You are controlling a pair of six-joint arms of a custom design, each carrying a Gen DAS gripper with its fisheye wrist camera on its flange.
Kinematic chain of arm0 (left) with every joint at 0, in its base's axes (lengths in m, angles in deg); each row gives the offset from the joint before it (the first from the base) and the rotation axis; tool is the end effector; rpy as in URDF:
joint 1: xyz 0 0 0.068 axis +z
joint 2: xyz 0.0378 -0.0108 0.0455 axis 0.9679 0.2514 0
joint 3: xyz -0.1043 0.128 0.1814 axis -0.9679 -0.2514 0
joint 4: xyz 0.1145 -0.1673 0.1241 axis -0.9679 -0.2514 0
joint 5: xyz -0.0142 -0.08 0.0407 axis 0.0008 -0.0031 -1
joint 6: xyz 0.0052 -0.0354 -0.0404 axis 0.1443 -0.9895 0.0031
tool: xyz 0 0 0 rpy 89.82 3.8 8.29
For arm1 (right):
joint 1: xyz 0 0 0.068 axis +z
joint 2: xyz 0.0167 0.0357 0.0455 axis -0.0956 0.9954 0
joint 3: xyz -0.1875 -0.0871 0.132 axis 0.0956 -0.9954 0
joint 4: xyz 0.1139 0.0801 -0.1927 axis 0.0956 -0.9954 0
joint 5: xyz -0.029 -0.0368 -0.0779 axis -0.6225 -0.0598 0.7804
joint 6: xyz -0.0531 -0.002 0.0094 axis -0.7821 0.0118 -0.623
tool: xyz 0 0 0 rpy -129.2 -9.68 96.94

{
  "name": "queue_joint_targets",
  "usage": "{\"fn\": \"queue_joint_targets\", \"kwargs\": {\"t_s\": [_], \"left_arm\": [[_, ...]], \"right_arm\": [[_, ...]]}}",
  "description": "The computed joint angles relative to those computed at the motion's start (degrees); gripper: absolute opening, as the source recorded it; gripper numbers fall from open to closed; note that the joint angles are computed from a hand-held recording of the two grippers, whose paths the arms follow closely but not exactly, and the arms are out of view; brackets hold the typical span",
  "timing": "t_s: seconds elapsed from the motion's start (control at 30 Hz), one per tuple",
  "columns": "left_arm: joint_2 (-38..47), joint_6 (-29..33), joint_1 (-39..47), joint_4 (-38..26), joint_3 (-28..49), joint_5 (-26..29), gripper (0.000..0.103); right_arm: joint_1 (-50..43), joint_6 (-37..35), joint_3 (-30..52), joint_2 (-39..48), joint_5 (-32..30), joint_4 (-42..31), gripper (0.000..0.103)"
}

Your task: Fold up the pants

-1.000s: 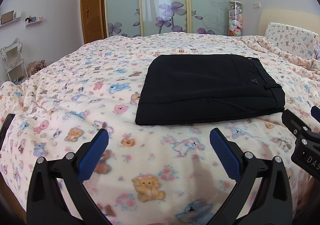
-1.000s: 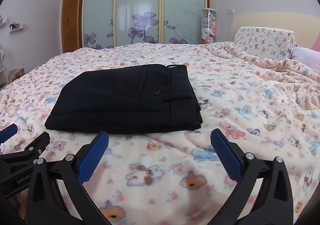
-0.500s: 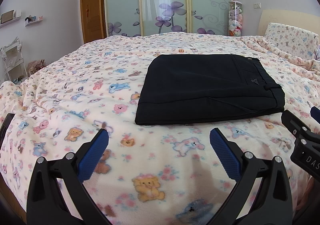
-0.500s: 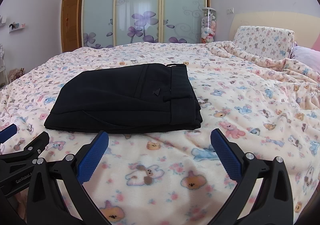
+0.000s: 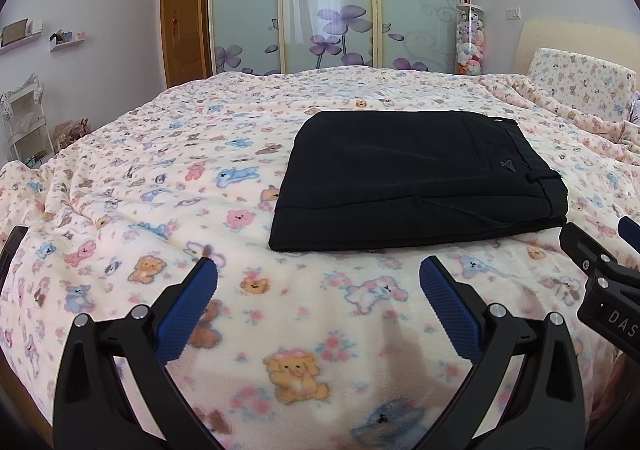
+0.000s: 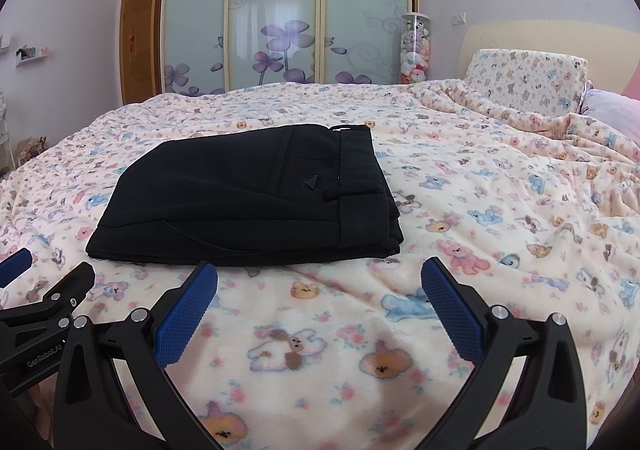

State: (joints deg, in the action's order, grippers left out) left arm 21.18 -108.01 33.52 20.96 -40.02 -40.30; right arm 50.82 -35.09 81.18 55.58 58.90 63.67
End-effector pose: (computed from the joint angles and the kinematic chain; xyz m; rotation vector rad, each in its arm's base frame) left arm 0.1810 -0.1357 0.1629 0.0719 2.1324 0.0297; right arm 0.1734 0.2084 0.1526 0.1794 2.0469 -0.0985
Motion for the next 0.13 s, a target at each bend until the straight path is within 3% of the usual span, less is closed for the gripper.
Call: {"fn": "queue_joint_targets", "kwargs": {"t_s": [0.13], "left_arm": [[0.24, -0.38, -0.47, -0.18, 0.16, -0.25, 0.101]], "right_arm": [[0.09, 0.11, -0.11, -0.08, 0.05, -0.07, 0.102]]}}
